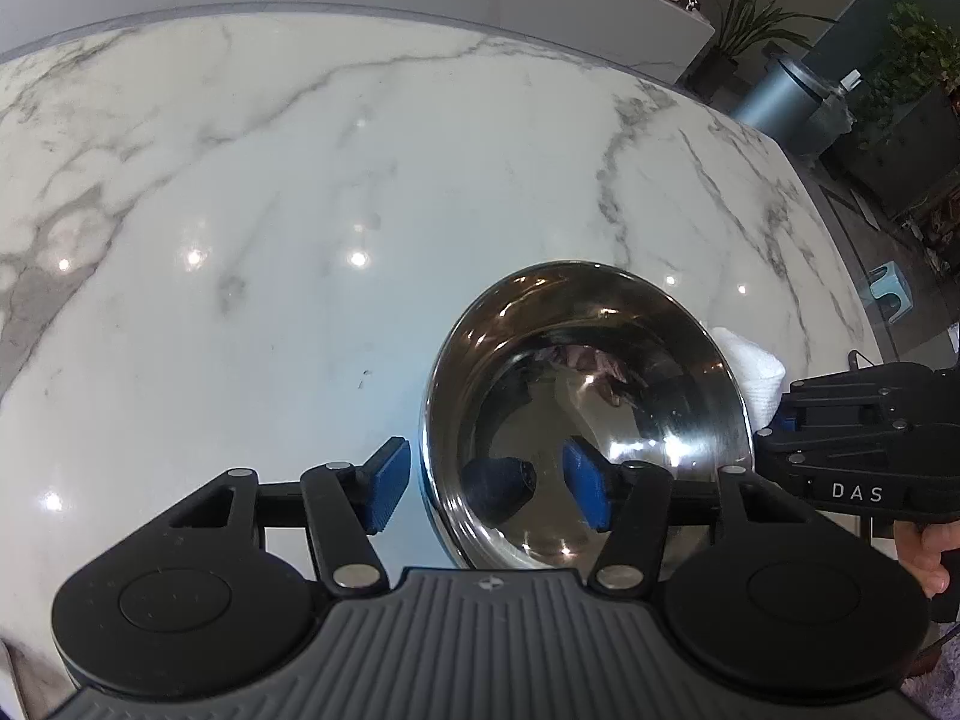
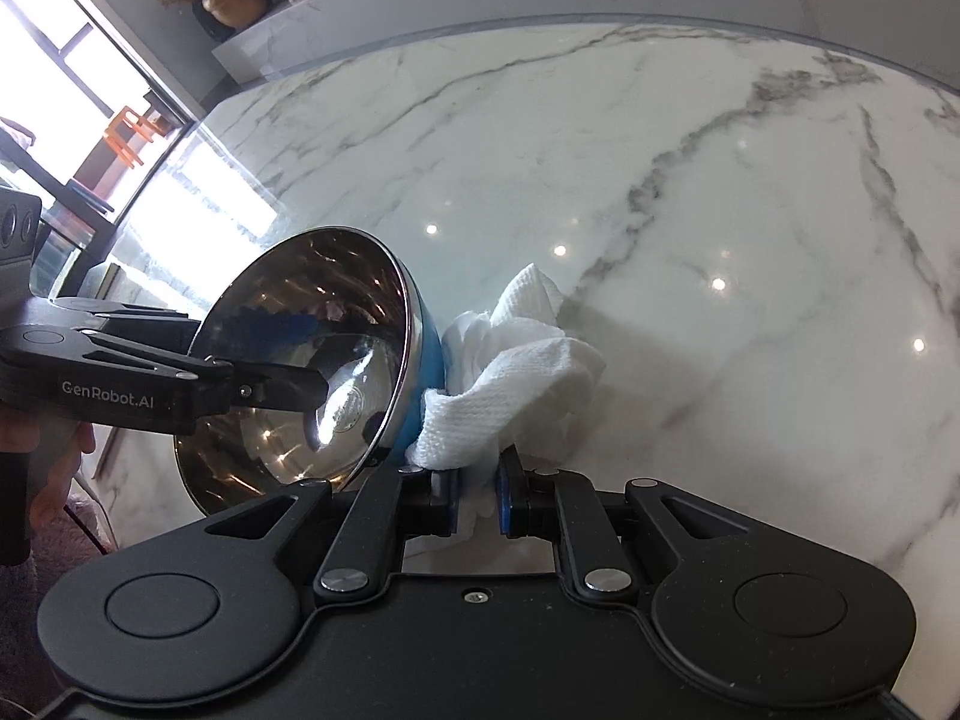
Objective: Clean bowl
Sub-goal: 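Press the cloth against the blue outer wall while the left gripper tilts the bowl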
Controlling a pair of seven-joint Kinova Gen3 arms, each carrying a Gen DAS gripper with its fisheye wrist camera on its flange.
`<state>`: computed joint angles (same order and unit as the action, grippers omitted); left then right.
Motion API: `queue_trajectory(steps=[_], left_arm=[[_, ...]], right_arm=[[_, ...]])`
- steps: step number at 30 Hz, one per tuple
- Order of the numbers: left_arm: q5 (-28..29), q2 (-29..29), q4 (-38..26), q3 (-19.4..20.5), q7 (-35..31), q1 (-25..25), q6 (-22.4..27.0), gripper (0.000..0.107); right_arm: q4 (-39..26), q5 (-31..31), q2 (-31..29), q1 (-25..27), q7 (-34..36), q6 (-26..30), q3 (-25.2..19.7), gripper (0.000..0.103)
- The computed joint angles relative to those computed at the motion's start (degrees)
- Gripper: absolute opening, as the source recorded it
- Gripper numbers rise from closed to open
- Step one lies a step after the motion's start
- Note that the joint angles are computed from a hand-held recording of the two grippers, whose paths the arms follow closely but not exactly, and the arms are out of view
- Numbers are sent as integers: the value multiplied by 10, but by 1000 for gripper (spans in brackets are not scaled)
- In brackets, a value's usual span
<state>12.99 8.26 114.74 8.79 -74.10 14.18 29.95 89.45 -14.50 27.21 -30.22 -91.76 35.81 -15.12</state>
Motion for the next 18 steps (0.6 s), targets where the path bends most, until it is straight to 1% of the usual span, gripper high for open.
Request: queue_trajectory(steps=[4,9,14,18], left_arm=[[-33,3,-4,-7,26,12,1,24],[-45,5,-6,-4,20,12,-1,24],[-75,8,-12,-7,26,22,-5,24],[-78,9,-15,-7,26,21,-4,24]], right_arm=[[0,0,1,0,0,0,0,11],[2,-3,-4,4,7,2,-2,11],[10,-30,-16,30,30,-15,-15,11],[2,-42,-22,40,45,-17,-17,11]])
